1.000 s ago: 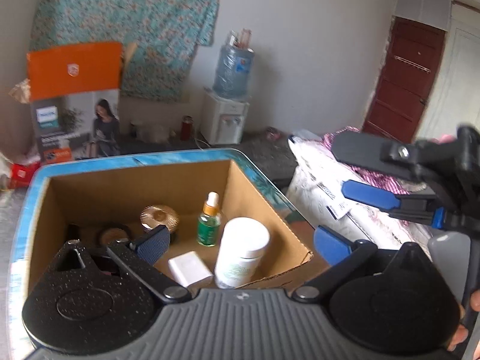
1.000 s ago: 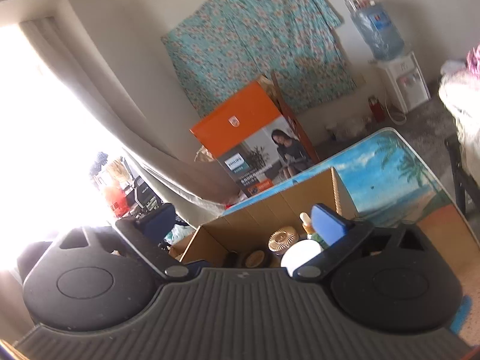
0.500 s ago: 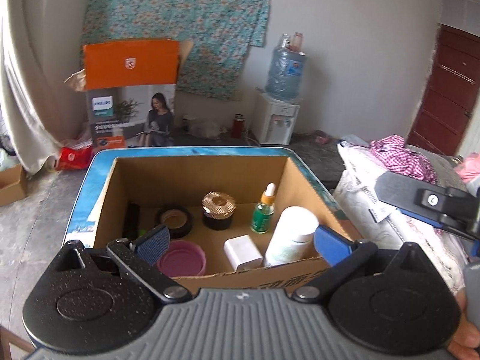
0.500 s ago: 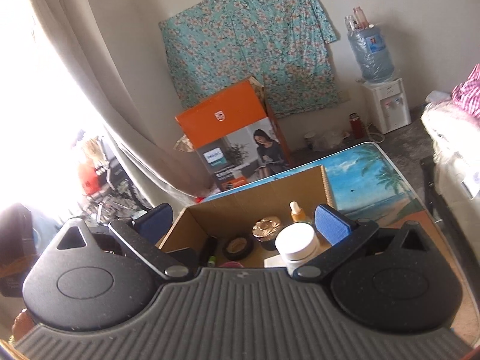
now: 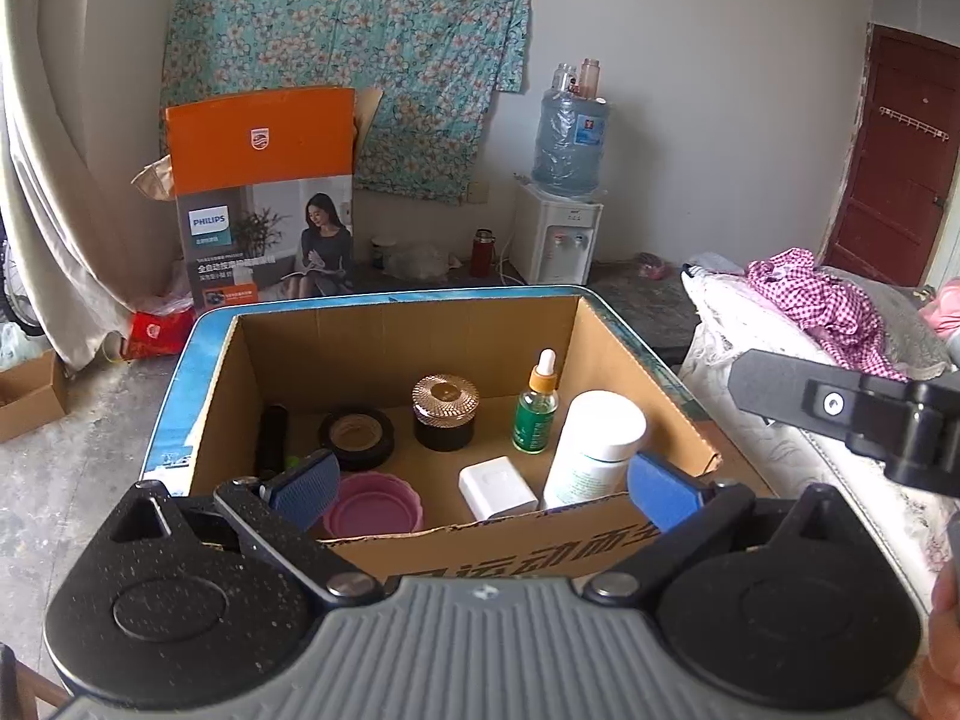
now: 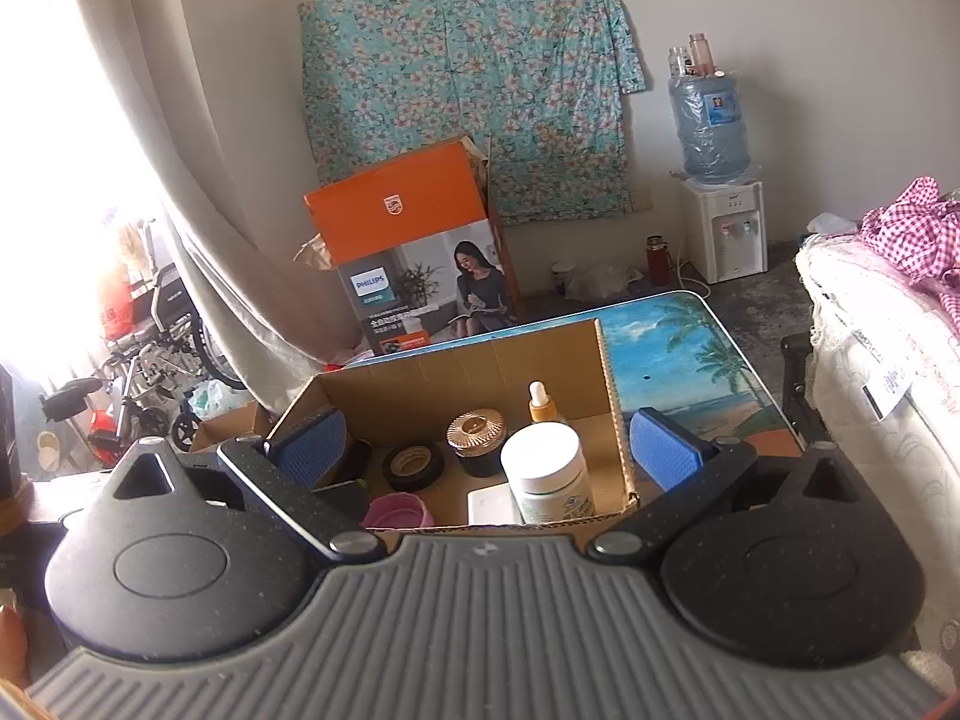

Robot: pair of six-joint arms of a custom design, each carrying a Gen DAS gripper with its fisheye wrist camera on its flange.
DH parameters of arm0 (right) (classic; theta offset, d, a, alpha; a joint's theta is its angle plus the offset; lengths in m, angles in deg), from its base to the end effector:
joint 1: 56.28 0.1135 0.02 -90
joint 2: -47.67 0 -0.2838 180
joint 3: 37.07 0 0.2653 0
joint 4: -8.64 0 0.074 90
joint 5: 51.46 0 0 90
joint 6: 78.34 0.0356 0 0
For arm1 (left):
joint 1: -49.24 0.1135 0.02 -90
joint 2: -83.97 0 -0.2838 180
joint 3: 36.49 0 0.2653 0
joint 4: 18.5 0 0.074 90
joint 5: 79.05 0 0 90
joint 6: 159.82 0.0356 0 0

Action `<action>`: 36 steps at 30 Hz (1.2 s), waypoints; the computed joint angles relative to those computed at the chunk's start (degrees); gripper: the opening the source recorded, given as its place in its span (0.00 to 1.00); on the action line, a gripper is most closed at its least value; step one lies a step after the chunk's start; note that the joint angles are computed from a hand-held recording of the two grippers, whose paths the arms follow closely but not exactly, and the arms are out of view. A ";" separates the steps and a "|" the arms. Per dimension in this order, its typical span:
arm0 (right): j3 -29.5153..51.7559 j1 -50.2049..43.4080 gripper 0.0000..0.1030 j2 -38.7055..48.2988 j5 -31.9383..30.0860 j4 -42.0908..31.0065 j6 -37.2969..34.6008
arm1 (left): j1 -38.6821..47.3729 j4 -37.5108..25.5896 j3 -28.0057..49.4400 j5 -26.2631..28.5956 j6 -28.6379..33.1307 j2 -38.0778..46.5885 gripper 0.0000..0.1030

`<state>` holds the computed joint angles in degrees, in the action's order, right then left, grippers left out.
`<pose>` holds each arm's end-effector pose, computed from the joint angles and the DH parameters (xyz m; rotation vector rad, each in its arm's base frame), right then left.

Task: Organize rigid objects
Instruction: 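Withdraw the open right gripper from the box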

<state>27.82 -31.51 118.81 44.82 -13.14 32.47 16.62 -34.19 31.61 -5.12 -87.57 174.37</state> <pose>0.2636 0.1174 0.3018 -0.0034 2.0785 0.3781 0.3024 -0.1818 0.2300 0.1347 2.2052 -0.1760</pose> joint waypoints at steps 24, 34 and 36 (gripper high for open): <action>1.85 3.17 0.99 4.16 7.91 -2.41 -2.54 | 2.54 -1.93 -1.91 2.30 -3.77 -0.24 1.00; 1.85 4.87 0.99 7.19 11.05 -6.19 -2.73 | 2.05 -5.96 -1.50 -3.64 -7.01 0.26 1.00; 3.23 4.91 0.99 9.28 10.16 -7.12 -2.26 | 2.20 -6.22 -1.15 -4.38 -7.09 0.59 1.00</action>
